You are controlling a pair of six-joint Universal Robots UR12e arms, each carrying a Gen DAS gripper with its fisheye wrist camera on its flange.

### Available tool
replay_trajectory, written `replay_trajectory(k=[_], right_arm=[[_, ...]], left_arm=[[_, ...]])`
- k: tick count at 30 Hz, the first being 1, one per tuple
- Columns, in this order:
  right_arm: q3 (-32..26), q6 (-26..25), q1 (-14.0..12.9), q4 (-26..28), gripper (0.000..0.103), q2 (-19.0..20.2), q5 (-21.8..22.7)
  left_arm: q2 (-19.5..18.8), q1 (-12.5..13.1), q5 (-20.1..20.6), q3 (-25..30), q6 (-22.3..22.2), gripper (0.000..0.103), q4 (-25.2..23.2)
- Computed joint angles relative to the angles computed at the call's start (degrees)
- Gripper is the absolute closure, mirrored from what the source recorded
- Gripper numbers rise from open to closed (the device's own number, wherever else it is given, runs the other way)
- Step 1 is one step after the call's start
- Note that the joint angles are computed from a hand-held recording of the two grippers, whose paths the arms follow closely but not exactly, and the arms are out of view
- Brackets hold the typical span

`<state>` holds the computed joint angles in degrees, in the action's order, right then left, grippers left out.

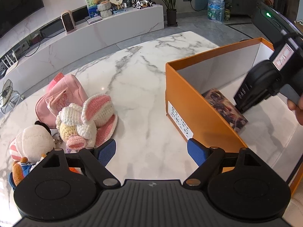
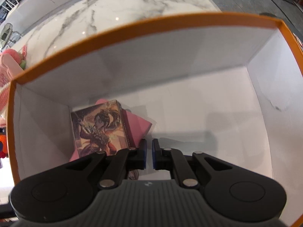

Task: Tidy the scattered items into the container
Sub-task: 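Lower the card box into the shoebox and open the right tool, then withdraw both tools from the shoebox back over the table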

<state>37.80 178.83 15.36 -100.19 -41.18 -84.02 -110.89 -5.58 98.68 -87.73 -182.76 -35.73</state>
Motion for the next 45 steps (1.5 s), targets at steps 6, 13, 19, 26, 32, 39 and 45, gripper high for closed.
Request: replay_trajectory(k=[6, 13, 19, 26, 32, 39, 45], right_arm=[[0.84, -0.8, -0.32, -4.39, 0.099, 0.21, 3.68], [1.4, -4.49, -0.19, -6.27, 0.099, 0.05, 10.57], [1.81, -2.39, -0.25, -6.68, 0.098, -0.19, 10.47], [-0.48, 0.04, -0.04, -4.47, 0.098, 1.48, 4.92], [-0.2, -2.03, 0.68, -5.16, 0.099, 1.46, 3.41], [-0.31, -2.99, 0.74, -4.54, 0.1, 1.49, 4.57], [-0.16, -2.7, 0.77, -4.32, 0.101, 1.3, 4.38]], left_arm=[[-0.2, 0.1, -0.22, 0.21, -0.31, 0.006, -0.3], [-0.45, 0.11, -0.12, 0.56, -0.79, 0.007, -0.96], [-0.18, 0.17, -0.09, 0.3, -0.66, 0.007, -0.49], [-0.23, 0.26, -0.02, 0.42, -1.37, 0.007, -0.73], [-0.67, 0.12, 0.16, 0.92, -1.58, 0.008, -1.09], [-1.04, 0.0, 0.86, 1.44, -2.46, 0.017, -2.38], [-0.69, 0.03, 0.78, 1.38, -2.4, 0.017, -3.14]])
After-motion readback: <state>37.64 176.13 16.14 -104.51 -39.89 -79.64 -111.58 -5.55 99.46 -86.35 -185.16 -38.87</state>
